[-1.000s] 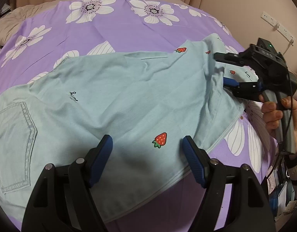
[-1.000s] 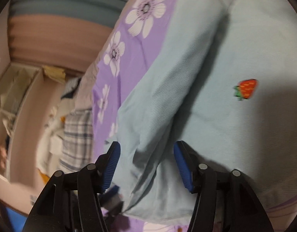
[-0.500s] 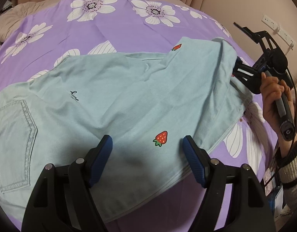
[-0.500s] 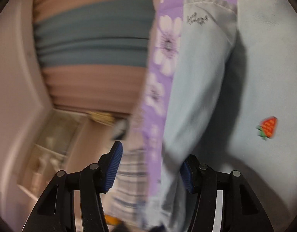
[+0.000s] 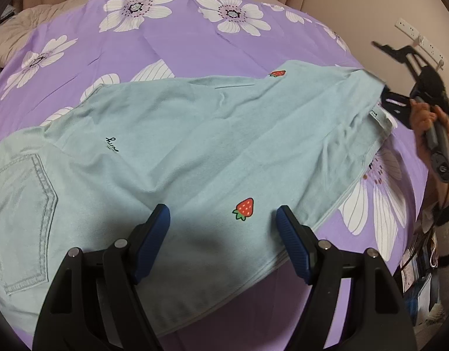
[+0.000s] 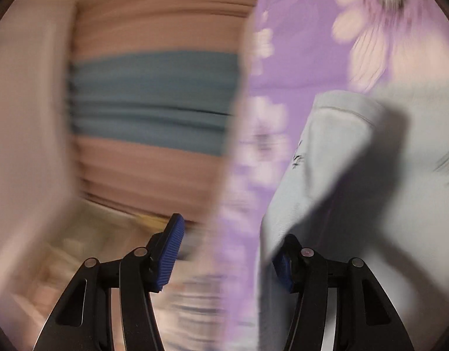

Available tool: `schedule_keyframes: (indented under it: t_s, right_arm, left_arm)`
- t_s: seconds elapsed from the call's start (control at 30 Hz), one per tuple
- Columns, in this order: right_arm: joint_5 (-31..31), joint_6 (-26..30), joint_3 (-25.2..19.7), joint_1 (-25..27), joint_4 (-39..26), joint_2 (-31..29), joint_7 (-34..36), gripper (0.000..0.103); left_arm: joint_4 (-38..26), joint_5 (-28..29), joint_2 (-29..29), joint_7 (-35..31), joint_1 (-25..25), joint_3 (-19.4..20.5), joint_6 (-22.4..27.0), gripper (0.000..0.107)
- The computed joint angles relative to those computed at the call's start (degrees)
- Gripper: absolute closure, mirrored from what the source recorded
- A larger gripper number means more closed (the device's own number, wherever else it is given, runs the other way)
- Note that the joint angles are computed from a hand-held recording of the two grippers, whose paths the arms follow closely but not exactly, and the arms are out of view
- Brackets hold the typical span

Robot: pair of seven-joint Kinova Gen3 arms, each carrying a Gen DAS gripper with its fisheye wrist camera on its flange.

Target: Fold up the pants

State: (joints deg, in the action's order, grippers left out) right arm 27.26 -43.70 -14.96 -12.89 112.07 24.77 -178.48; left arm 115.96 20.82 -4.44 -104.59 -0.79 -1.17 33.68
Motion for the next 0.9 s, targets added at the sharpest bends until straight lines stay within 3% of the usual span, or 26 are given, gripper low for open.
schedule_keyframes:
  t_s: [0.1, 0.17, 0.3, 0.43, 0.57, 0.63, 0.7, 0.8, 0.9]
  right_arm:
    - [7.0, 3.5, 1.8, 0.7, 0.4, -3.5, -5.6, 0.045]
    - [11.2, 2.8, -1.2, 4.9, 1.4, -4.5, -8.2, 0.045]
    - [13.7, 8.6, -9.5, 12.9, 2.8, -6.5, -9.1, 0.045]
    - [12.1, 17.9, -14.5, 15.9, 2.1, -7.1, -7.1, 0.045]
    - [5.9, 19.6, -16.9, 19.0, 3.2, -6.9, -1.8, 0.045]
    - [7.3, 23.3, -18.4, 19.9, 1.1, -5.5, -2.3, 0.061]
    - [11.4, 28.0, -16.3, 17.6, -0.6, -5.7, -4.5, 0.096]
    - [18.3, 35.0, -12.6, 13.0, -3.6, -6.1, -10.5, 0.099]
    - [25.1, 41.5, -16.4, 14.3, -6.2, -7.5, -12.8, 0.099]
  left_arm:
    - [-0.1, -0.1, 0.1, 0.3, 0.0, 0.1, 0.0, 0.030]
    - [-0.2, -1.3, 0.1, 1.6, 0.0, 0.5, -0.2, 0.030]
    - [-0.7, -2.6, 0.2, 2.8, 0.3, 0.7, 0.6, 0.030]
    - [-1.1, -2.1, 0.1, 1.3, 0.1, 0.1, 2.0, 0.030]
    - [-1.7, -3.3, 0.3, 2.0, 0.1, 0.6, 2.8, 0.030]
    - [-1.8, -3.8, 0.3, 2.7, 0.1, 0.7, 3.2, 0.030]
    - [-2.1, -3.9, 0.3, 2.9, 0.1, 0.6, 3.6, 0.030]
    - [-2.5, -2.7, 0.1, 1.4, -0.1, 0.0, 5.0, 0.030]
    - [-2.9, 1.8, 0.1, -3.3, -1.0, -1.8, 7.5, 0.030]
